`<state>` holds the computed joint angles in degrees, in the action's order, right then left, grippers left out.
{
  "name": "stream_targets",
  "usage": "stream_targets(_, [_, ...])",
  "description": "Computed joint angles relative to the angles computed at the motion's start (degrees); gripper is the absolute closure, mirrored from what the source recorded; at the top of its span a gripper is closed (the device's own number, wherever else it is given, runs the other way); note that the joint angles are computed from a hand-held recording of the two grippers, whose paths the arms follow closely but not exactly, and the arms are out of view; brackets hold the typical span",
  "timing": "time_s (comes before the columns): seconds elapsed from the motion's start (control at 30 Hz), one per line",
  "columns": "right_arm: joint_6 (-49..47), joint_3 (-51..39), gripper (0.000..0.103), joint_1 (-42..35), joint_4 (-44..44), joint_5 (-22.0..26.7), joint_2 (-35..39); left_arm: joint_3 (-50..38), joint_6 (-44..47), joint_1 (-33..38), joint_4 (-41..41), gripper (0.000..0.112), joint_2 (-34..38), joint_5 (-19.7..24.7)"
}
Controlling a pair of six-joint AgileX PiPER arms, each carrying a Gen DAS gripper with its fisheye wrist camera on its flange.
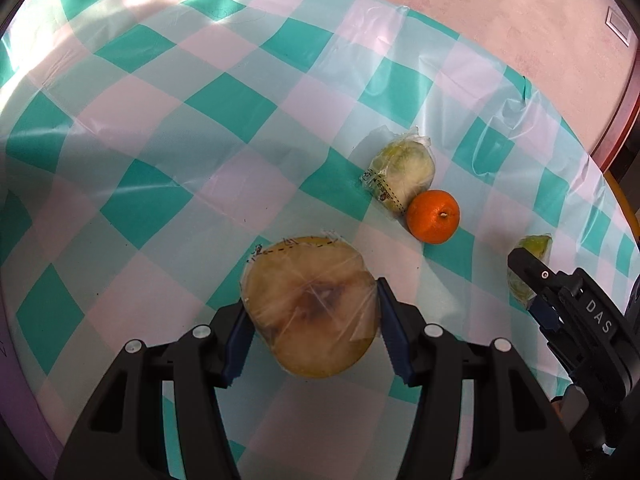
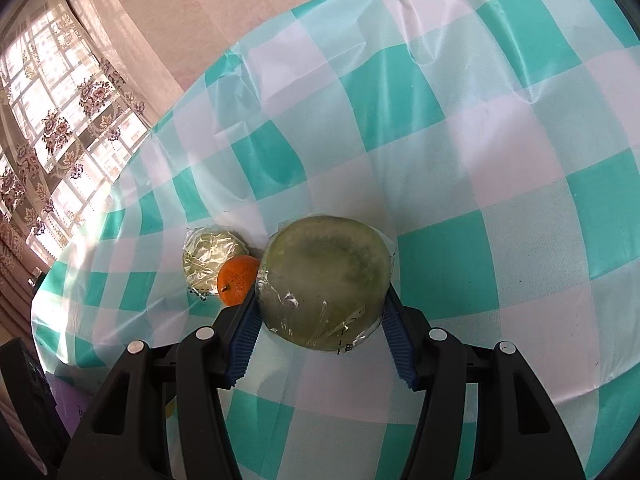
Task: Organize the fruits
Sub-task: 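Lift and carry the wrapped yellow fruit and green melon over the purple box with both tools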
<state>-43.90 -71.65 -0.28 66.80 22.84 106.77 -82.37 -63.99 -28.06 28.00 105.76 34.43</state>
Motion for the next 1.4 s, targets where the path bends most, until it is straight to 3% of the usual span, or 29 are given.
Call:
stream_targets(0.37, [-10.2,18.2,0.047,2.5,11.5,-3.0,-12.9,14.5,-20.1,-9.7,13.6,0.056,-7.2,-0.6])
stream_targets(0.83, [-16.6,36.6,0.047,6.0,19.6,-6.4,-29.0,29.4,-31.1,-21.8,25.2,0.056,-18.4,3.6])
stream_targets(1.2, [-6.3,42.6,0.047,9.9,9.7,-8.3,-36.6,38.7,-39.8,-31.5,31.7,0.056,-26.5,7.5])
stream_targets(1.4, [3.5,44.4,0.047,13.6,0.3,-9.8,-39.5,41.8,-43.1,-34.8,33.3,0.056,-29.7,9.4])
